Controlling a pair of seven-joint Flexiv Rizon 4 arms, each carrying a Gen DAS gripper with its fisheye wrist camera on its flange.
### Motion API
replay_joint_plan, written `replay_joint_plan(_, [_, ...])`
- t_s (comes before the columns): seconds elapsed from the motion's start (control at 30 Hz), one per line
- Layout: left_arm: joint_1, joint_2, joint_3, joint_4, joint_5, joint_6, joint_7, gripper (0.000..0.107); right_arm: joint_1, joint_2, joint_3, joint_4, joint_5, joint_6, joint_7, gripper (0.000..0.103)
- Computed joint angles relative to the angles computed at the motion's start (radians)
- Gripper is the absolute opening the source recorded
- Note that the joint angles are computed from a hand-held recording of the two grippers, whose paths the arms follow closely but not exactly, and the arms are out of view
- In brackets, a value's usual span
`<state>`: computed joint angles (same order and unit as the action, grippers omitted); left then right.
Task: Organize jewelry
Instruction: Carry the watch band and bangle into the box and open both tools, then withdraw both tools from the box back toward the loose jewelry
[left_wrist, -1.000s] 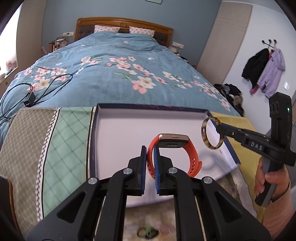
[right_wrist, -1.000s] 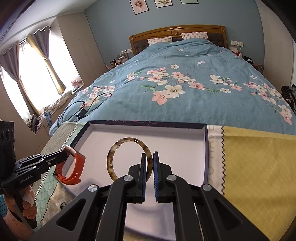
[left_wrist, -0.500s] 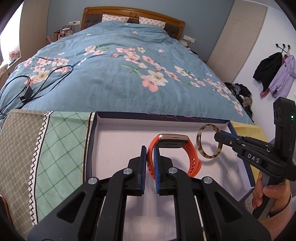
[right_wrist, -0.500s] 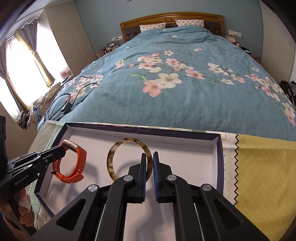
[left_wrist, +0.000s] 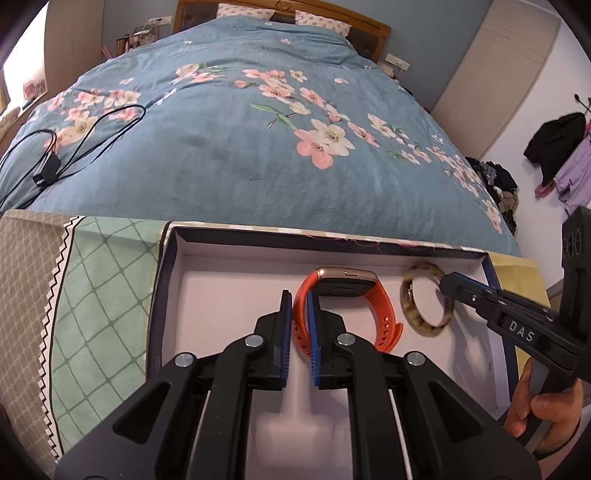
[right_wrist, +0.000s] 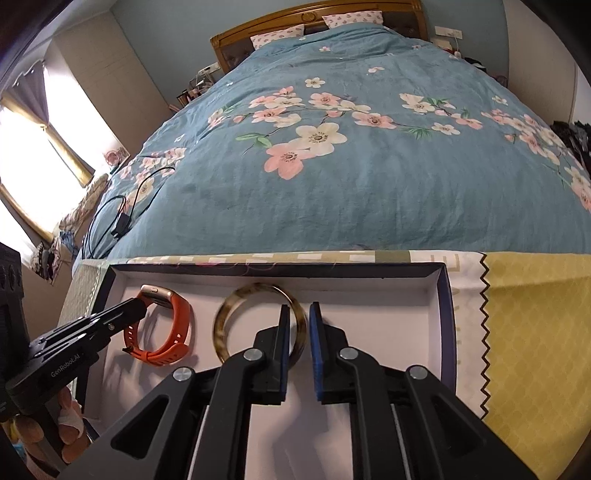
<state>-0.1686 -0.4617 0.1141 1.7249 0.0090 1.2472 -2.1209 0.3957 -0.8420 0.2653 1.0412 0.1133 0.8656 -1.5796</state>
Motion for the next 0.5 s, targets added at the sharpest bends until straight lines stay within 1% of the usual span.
replay_joint_plan(0.03, [0.004, -0.003, -0.003, -0.002, -0.005, -0.001, 0.0, 0.009, -0.001, 0.003, -0.001, 0.007, 0.003, 0.011, 0.002, 0.012])
replay_joint_plan(0.07, [0.007, -0.003, -0.006, -0.002, -0.01, -0.004, 0.001, 0.014, -0.003, 0.009, -0.001, 0.018, 0.006, 0.027, 0.002, 0.019])
replay_joint_plan(0.1, [0.018, -0.003, -0.019, -0.001, -0.026, -0.01, 0.012, 0.033, -0.009, 0.019, 0.005, 0.036, 0.012, 0.051, -0.008, 0.025])
replay_joint_plan(0.13, [0.015, 0.0, -0.017, 0.006, -0.026, -0.002, 0.008, 0.04, -0.012, 0.03, 0.007, 0.056, 0.015, 0.075, -0.016, 0.025])
replay_joint_plan(0.23, [-0.017, 0.017, 0.019, 0.021, 0.019, 0.025, -0.018, 0.042, -0.038, 0.09, 0.032, 0.156, 0.028, 0.182, -0.074, 0.026])
replay_joint_plan(0.27, [-0.03, 0.031, 0.033, 0.032, 0.041, 0.039, -0.029, 0.044, -0.053, 0.112, 0.048, 0.19, 0.037, 0.217, -0.103, 0.028])
replay_joint_plan(0.3, [-0.041, 0.043, 0.043, 0.043, 0.06, 0.05, -0.039, 0.046, -0.077, 0.141, 0.076, 0.235, 0.054, 0.256, -0.15, 0.033])
replay_joint_plan(0.37, [-0.081, 0.077, 0.083, 0.061, 0.131, 0.065, -0.074, 0.048, -0.127, 0.186, 0.132, 0.3, 0.093, 0.304, -0.239, 0.039])
replay_joint_plan(0.43, [-0.121, 0.118, 0.117, 0.085, 0.213, 0.086, -0.118, 0.051, -0.178, 0.238, 0.184, 0.372, 0.134, 0.332, -0.334, 0.04])
replay_joint_plan(0.5, [-0.15, 0.169, 0.134, 0.123, 0.299, 0.119, -0.16, 0.054, -0.213, 0.289, 0.213, 0.445, 0.171, 0.357, -0.415, 0.04])
